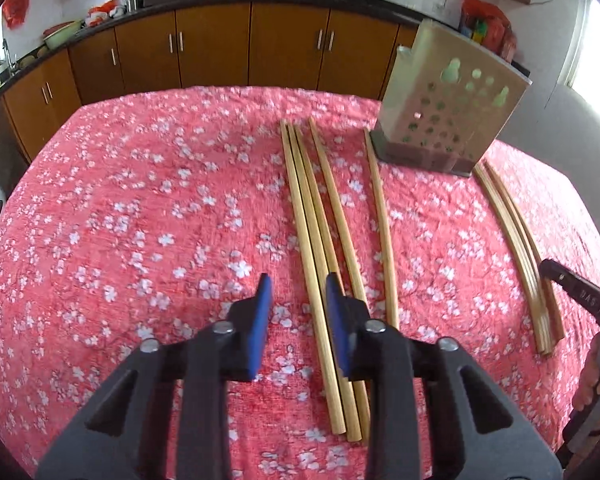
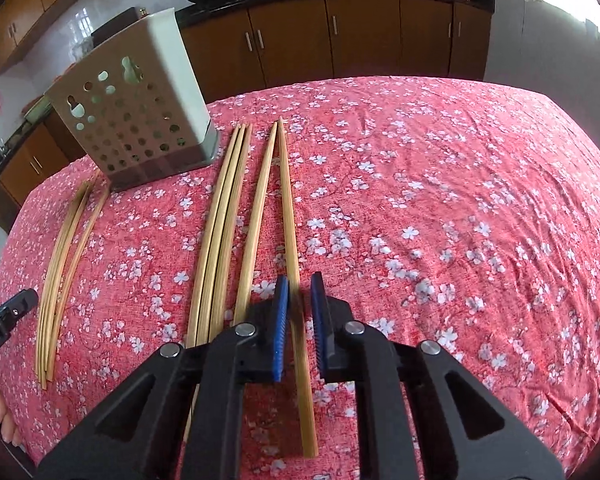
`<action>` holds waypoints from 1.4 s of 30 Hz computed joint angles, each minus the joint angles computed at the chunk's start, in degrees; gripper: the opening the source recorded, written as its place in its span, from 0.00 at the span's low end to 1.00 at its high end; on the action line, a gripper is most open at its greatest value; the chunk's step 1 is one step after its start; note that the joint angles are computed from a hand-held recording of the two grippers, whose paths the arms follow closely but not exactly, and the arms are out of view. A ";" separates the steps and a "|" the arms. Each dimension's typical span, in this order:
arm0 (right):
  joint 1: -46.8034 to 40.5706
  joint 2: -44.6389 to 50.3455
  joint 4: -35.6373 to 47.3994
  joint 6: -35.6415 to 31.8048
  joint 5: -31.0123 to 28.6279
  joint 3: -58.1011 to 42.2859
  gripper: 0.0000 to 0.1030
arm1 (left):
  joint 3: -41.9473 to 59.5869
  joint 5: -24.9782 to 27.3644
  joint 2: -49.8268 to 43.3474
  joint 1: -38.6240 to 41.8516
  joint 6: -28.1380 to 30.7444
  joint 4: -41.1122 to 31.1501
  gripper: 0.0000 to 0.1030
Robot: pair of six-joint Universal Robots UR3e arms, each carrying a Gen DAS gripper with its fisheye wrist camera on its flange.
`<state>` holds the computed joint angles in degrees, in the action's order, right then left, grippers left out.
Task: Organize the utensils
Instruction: 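Lower the right tool onto a bamboo chopstick and close it while the left tool grasps another, then lift the right tool's chopstick upright over the perforated holder while the left tool does likewise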
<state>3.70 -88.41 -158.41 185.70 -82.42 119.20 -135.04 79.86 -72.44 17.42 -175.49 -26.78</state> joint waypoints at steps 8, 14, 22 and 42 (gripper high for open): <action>2.21 4.21 -3.84 -0.29 -3.25 -1.37 0.13 | 1.03 2.11 -2.33 -2.60 0.11 0.09 0.12; 2.29 6.72 -5.14 -1.40 -3.91 -3.15 0.08 | 3.62 4.96 -8.10 -2.65 -0.67 4.43 0.07; -2.47 9.66 -6.63 -0.94 -2.76 -5.37 0.08 | 1.84 -0.91 -9.49 4.89 1.44 9.51 0.08; -4.60 2.27 -6.44 -0.90 0.67 1.30 0.08 | -3.09 -0.62 -0.40 7.16 4.60 5.39 0.07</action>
<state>-0.90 -86.14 -164.86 184.80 -81.75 120.50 -138.14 79.24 -72.84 24.58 -170.88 -21.39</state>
